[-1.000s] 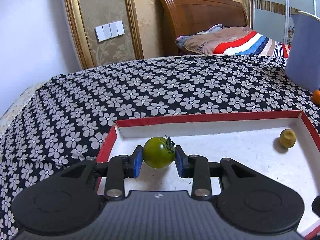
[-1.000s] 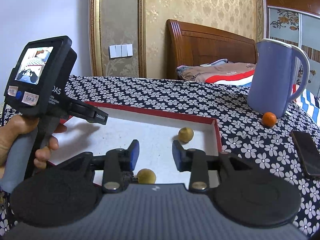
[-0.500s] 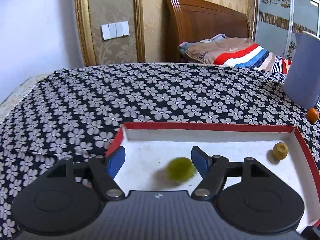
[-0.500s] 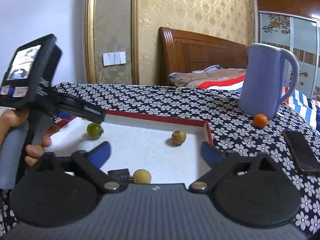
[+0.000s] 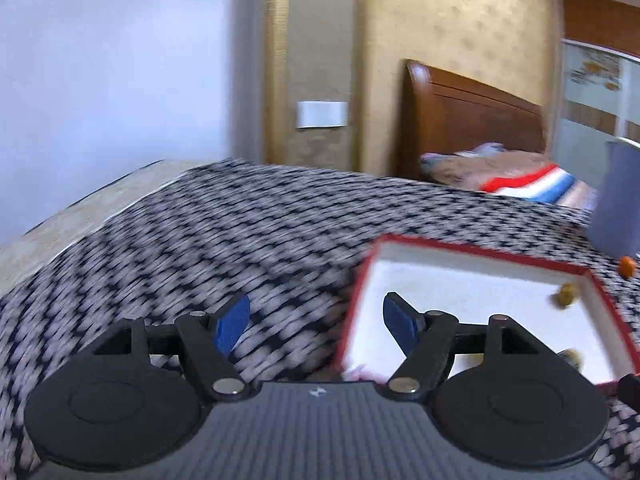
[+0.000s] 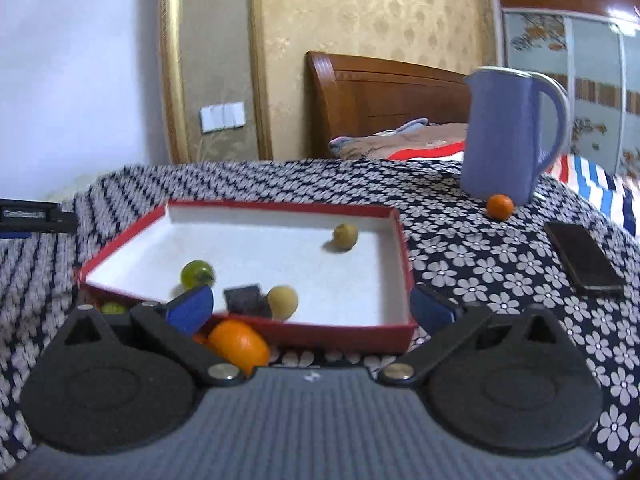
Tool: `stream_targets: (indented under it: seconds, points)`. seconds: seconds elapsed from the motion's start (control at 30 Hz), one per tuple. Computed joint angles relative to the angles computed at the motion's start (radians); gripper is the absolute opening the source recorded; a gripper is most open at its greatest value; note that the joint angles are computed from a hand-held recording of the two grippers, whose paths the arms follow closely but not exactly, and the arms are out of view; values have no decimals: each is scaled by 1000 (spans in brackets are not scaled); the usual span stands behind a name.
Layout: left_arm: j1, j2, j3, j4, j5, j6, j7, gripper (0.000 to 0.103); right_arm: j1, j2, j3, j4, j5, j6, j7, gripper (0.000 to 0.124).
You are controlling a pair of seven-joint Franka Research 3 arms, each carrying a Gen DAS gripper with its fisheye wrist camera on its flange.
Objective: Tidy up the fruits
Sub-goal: 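Move the right tool to the orange beside the tray while the left tool withdraws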
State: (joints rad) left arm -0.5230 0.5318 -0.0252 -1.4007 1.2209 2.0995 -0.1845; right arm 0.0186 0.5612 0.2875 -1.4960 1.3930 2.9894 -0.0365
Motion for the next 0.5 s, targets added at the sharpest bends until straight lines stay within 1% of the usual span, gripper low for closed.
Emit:
stream_targets:
  seconds: [0.07,0.13,0.2,0.27,0.33,0.37,0.4,0.43,0.47,0.5]
  points:
    - [-14,-29,0,-64,4,-28,-75,73,33,13,-15,2,-56,31,29,103]
    - [-11,-50,-9,-107,7,-40,-117,73,36,24,-4,2,-87,46,36,103]
    - [-2,-61,-21,-136,8,-44,-139,73,60,42,-24,9,-165,56,114,103]
    - [9,-62,-31,-150,7,-35,-150,73,97,64,-60,20,-255,81,214,103]
    - [16,-63,-36,-163,9,-22,-163,73,72,67,-36,18,-274,65,232,103]
    - [15,-61,-36,-166,19,-19,-177,73,60,63,-27,12,-285,65,243,103]
    - [14,-57,-36,-165,28,-19,-180,73,38,58,-3,2,-285,79,225,103]
    - [15,-57,-38,-164,29,-19,-176,73,-1,56,43,-7,-281,112,193,103]
    - [14,-61,-37,-171,39,-14,-189,73,-32,56,83,-13,-245,169,129,103]
    - [11,-70,-35,-186,59,-5,-212,73,-35,58,89,-13,-230,241,106,103]
